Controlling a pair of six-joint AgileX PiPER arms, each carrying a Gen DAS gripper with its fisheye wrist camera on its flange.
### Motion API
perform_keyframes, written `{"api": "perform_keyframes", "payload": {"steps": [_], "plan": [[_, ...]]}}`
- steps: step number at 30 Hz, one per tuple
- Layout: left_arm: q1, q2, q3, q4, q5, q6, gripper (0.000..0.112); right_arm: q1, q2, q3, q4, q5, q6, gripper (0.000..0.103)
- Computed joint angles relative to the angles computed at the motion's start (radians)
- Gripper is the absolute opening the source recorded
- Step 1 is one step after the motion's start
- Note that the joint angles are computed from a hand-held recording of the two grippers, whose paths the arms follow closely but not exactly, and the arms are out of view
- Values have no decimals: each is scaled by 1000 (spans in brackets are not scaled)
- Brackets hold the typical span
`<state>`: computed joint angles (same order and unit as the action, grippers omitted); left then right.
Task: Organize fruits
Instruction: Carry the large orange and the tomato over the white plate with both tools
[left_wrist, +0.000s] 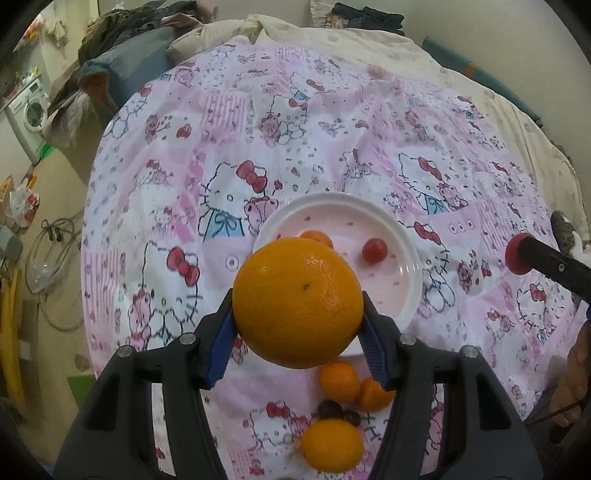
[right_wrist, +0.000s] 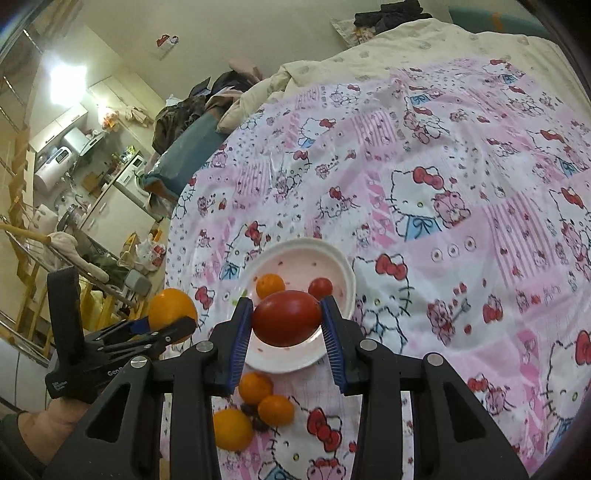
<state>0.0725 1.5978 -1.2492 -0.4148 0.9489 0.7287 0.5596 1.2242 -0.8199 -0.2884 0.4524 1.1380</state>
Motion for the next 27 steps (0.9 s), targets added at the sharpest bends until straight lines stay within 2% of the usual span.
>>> {"api": "perform_keyframes", "payload": {"steps": [6,17,27], "plan": [[-35,73,-68,6,0,-25,56,-121,50,-7,257,-53,-264,39],[-119,193,-169,51,-48,-63,56,-234,223,-101,498,-57,-595,39],[-168,322,-284,78,-51,-108,56,-289,384,-187,705,-54,-856,40]]}}
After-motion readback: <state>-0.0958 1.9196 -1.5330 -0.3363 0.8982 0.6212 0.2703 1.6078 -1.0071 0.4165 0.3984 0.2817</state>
